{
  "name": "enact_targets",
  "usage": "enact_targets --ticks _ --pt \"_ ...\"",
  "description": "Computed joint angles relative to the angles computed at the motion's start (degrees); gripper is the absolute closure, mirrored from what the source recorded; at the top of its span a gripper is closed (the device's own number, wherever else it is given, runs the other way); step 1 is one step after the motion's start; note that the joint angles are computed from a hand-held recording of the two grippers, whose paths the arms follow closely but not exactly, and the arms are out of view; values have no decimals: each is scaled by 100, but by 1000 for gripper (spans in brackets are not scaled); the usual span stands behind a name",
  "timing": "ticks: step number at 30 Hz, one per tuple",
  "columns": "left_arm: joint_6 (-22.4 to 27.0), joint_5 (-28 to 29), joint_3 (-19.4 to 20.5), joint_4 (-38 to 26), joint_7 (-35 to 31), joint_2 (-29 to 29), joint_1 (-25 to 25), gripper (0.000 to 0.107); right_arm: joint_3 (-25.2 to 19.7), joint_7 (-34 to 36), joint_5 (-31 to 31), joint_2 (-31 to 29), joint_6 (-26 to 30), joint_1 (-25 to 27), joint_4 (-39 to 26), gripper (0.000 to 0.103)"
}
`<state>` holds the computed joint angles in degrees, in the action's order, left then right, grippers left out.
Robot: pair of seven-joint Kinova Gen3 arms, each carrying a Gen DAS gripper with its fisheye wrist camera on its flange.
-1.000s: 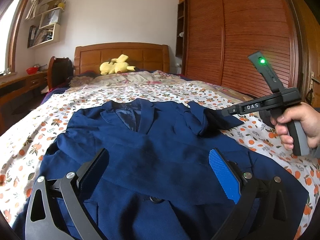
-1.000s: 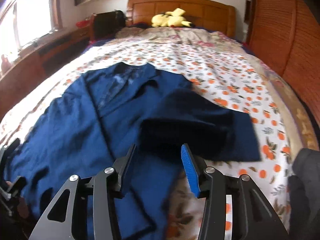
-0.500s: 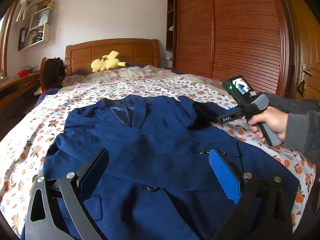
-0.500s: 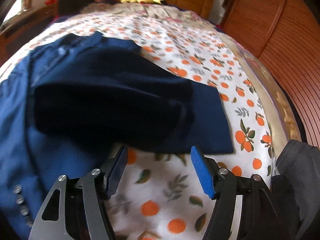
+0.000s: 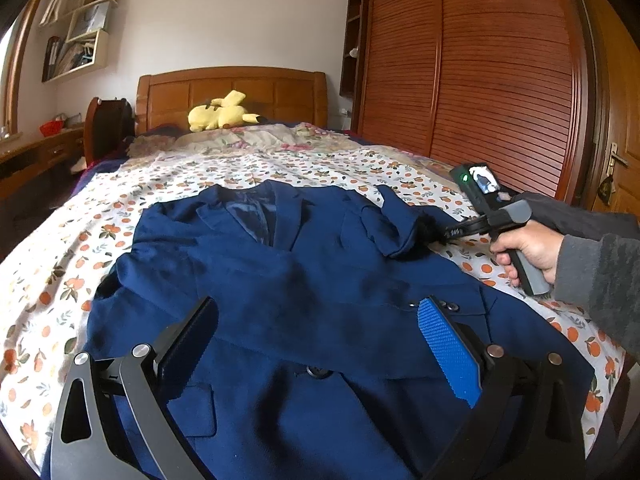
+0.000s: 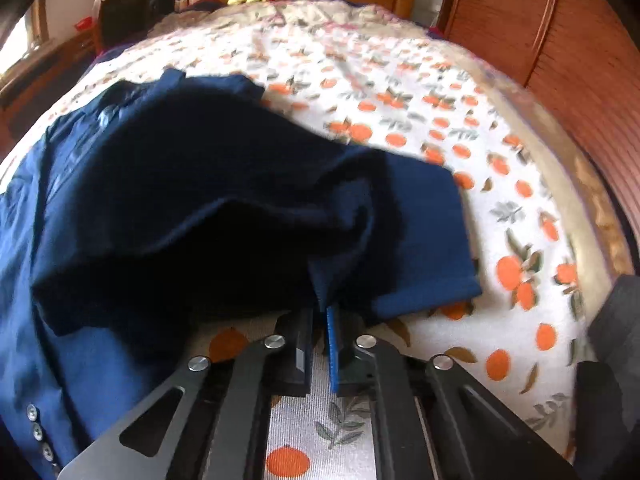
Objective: Fold large clothes
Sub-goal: 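Grasp the outstretched blazer sleeve cuff with the right tool, then lift the sleeve and lay it across the blazer body with the right tool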
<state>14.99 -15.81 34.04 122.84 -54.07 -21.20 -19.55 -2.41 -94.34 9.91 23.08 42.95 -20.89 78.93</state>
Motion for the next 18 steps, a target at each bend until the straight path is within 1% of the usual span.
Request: enact_targets --ticks 1,2,7,10,14,16,18 --pt "22 19 -42 -7 -15 10 41 7 108 -175 174 -131 -132 -153 119 100" --pt "32 35 -93 -9 -29 16 86 7 118 -275 256 -218 -210 -200 187 100" --pt "97 11 -83 -23 -6 -54 46 7 -66 -333 395 -836 -636 -299 558 100" --pt "163 32 -222 -14 -70 -124 166 7 -210 -313 408 -1157 -831 -357 720 100" --pt "241 78 -451 25 -165 -258 300 7 -482 -108 256 -1577 -1048 -424 896 100" --pt "309 127 -624 55 -250 -334 420 7 -607 -36 203 -1720 -1097 -509 932 100" --pt "371 156 -712 91 -308 -434 456 7 -710 55 123 -1805 -1095 -577 926 100"
